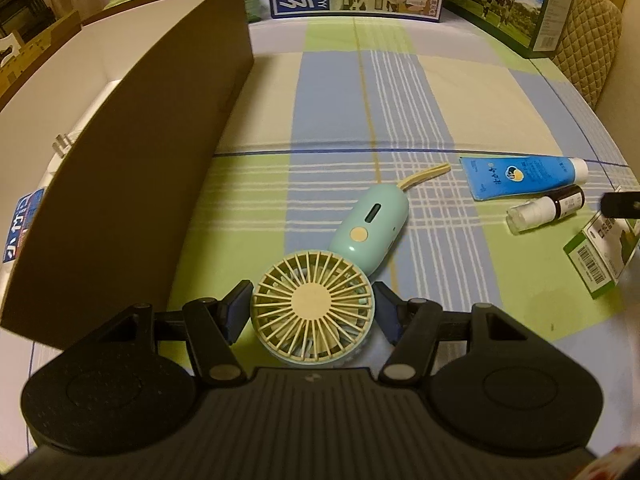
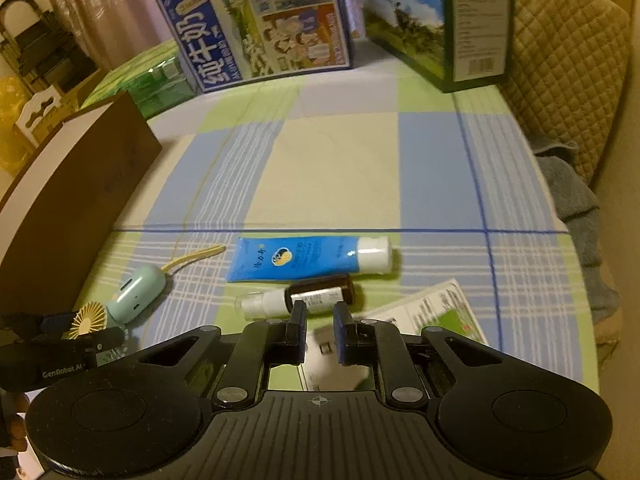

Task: Organize rigid objects
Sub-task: 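Grasp the green-and-white medicine box with the right tool and lift it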

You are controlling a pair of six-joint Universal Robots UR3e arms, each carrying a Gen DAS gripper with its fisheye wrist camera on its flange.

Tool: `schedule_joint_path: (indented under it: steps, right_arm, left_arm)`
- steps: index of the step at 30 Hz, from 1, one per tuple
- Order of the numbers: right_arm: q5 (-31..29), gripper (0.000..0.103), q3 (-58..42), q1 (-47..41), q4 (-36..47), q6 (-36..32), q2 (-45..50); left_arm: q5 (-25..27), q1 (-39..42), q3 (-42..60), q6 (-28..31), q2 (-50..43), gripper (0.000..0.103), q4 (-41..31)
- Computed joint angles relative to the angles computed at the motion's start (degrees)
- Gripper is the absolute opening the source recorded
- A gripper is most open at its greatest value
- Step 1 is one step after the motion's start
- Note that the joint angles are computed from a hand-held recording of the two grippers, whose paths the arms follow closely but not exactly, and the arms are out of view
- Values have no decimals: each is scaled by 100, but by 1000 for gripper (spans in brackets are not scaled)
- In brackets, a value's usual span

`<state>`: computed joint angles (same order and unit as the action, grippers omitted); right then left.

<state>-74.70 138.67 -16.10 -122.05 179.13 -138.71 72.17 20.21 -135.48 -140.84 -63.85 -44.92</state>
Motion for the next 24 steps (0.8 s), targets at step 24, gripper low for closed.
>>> schedule_joint_path:
  steps: [24]
  right_arm:
    - [200,11,-2,-119,-154,-385,361]
  left_arm:
    - [187,-480,283,-100,-571,60,271]
